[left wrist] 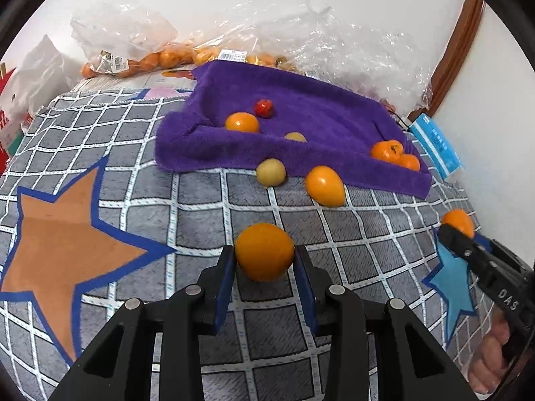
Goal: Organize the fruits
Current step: 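Grasp an orange with the left gripper while the right holds its large orange, then carry both held oranges up and over the purple towel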
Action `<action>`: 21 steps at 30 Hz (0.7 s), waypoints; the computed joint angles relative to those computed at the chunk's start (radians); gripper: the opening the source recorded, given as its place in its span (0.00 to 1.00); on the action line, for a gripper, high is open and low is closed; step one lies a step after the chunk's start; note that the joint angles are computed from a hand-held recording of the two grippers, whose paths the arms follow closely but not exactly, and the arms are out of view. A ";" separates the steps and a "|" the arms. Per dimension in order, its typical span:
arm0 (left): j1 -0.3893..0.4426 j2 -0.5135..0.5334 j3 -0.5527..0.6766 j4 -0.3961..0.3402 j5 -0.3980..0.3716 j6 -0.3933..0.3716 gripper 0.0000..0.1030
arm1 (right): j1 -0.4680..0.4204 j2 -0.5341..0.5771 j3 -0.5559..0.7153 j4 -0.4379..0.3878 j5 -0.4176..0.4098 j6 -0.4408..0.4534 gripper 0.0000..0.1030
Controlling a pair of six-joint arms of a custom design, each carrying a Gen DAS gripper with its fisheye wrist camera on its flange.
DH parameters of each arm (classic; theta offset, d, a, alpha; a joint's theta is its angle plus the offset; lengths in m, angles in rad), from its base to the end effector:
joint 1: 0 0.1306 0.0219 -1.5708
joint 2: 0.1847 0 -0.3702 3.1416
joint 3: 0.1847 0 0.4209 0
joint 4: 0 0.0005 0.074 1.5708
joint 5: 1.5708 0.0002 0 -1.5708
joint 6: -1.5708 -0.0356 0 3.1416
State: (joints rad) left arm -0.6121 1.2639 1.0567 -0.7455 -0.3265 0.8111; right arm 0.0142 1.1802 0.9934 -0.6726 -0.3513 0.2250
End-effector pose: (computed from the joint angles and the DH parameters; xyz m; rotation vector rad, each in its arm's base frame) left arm 0.3753 -0.2502 0.3235 -0.3731 2.4354 -0.2061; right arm 0.4296 0.0178 0.3333 -0.4400 2.3456 0.3272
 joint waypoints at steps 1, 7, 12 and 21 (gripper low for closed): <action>0.005 -0.008 -0.003 0.003 0.000 0.000 0.32 | 0.004 -0.011 0.004 -0.004 0.013 -0.001 0.39; 0.043 -0.041 -0.008 0.012 -0.002 0.026 0.32 | 0.018 -0.055 0.032 0.004 0.019 -0.037 0.39; 0.063 -0.047 0.019 -0.030 -0.050 0.001 0.32 | 0.040 -0.037 0.092 -0.040 0.034 -0.042 0.39; 0.121 -0.052 0.075 -0.112 -0.033 -0.036 0.32 | 0.022 -0.004 0.143 -0.072 0.058 -0.036 0.39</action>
State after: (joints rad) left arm -0.4912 1.2122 1.1316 -0.8580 -0.3591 0.7753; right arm 0.0362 1.1764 1.1359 -0.7442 -0.2928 0.1891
